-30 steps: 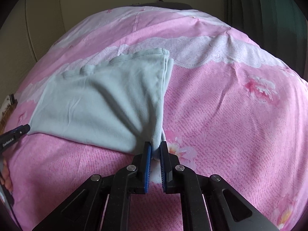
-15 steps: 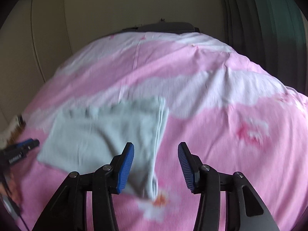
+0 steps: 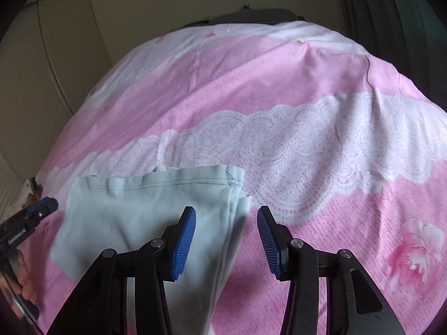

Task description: Fold small clothes

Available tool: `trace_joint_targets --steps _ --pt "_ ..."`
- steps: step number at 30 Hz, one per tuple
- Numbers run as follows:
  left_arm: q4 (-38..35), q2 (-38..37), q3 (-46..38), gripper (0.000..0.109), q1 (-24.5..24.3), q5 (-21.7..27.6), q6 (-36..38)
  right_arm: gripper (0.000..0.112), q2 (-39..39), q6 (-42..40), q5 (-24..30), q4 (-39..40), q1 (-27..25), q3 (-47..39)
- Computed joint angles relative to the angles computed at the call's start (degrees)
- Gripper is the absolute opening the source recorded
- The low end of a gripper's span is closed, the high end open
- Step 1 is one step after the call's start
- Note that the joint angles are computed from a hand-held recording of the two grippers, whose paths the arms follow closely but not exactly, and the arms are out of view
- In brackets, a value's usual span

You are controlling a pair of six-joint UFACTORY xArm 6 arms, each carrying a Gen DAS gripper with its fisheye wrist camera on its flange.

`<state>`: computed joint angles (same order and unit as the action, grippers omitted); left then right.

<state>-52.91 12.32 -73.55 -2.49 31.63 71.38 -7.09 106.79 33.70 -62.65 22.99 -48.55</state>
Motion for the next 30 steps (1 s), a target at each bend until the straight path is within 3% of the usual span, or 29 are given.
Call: trace_joint_targets --steps 5,9,20,23,25,30 --pt "0.70 0.91 -0.22 0.037 -0.17 -0.60 0.01 0.037 1.32 3.82 -8.44 -2.57 -3.94 1.51" --pt "0.89 1.08 -0.06 0.037 -0.22 -1.25 0.68 0.031 1.98 5.35 -10.97 -3.03 -4.88 1.81" --pt "0.35 1.43 -0.46 0.037 -0.23 -1.85 1.14 0.028 2.81 11.66 -19.41 -7.26 -8.22 3.18" --pt "0.83 1.96 -1.09 0.037 -0.31 -1.93 0.16 0.019 2.31 8.43 -16.51 -3.73 -6.90 3.09" --pt "0.93 2.05 -1.14 0.037 -0.58 -1.97 0.47 0.019 1.23 7.58 -12.26 -2.31 -5.81 3.26" --pt "0.96 2.46 -1.45 0.037 -1.05 -1.82 -0.07 0.020 3.35 4.86 -12.66 -1.12 -6.20 1.77"
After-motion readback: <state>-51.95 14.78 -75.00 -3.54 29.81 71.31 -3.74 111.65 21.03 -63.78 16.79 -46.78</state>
